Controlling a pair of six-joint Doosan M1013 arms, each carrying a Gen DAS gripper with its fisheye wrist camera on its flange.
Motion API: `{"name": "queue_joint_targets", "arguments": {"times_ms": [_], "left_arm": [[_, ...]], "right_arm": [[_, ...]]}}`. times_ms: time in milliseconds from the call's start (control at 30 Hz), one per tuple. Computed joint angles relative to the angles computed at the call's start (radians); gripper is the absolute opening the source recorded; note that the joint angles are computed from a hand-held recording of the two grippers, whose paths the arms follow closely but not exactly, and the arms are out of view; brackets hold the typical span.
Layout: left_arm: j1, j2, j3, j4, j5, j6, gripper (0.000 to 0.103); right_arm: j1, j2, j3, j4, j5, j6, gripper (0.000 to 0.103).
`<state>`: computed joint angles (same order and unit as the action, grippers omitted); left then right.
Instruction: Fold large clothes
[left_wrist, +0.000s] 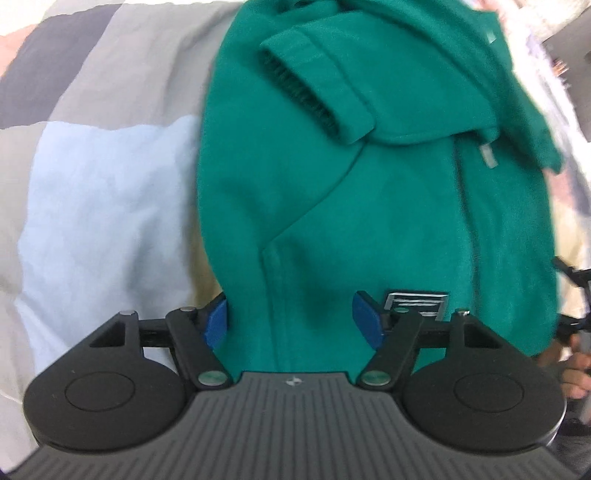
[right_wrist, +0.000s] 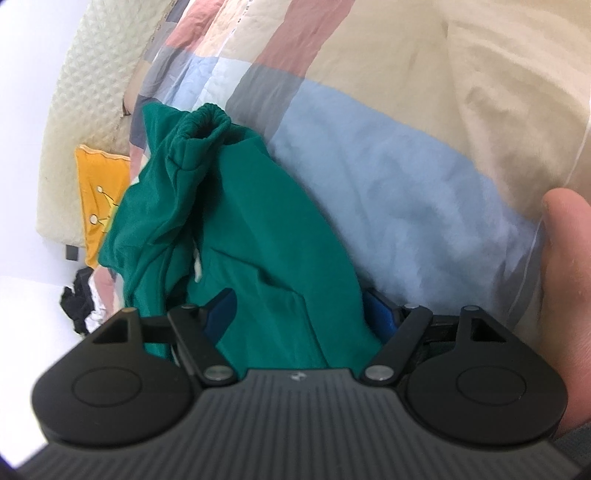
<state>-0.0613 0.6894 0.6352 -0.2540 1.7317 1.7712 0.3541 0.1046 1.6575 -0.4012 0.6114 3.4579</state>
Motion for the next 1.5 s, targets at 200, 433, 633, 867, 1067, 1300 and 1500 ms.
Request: {"name": "queue_joint_targets", "arguments": {"times_ms": [200,433,633,867,1067,1300,1500], "left_arm": [[-0.056,0.004,0.006,0.197,0.007,0.059,0.074],[-0.081,-0.038,0.068,0.217,-0.067,0.174,0.029],[-0.034,-0.070,0.082,0.123,-0.139,0.085,0.010],[0.051,-0.132,0.154,-0.110,-0.276,0.003,0.007],[0.100,-0.188,0.249,-0.377,-0.395,-0.100,0.007],[0.143,-0.217,0.261,-0.565,-0.493,-0.163,0.006],[0.169,-0.250,0.270,-0.677,-0.498,-0.156,0.006]], "right_arm": [[-0.003,0.014,-0.019,0.048,0.039,-0.091,0.076],[-0.024,-0.016,0.045,0.204,-0.185,-0.222,0.063],[-0.013,0.003,-0.011,0.280,-0.059,-0.404,0.050],[-0.004,0.023,-0.089,0.282,0.115,-0.527,0.012],[0.000,-0.041,-0.072,0.170,-0.039,-0.504,0.011],[-0.023,-0.072,-0.136,0.145,-0.105,-0.565,0.010],[-0.022,-0.121,-0.123,0.083,-0.169,-0.526,0.010]]}}
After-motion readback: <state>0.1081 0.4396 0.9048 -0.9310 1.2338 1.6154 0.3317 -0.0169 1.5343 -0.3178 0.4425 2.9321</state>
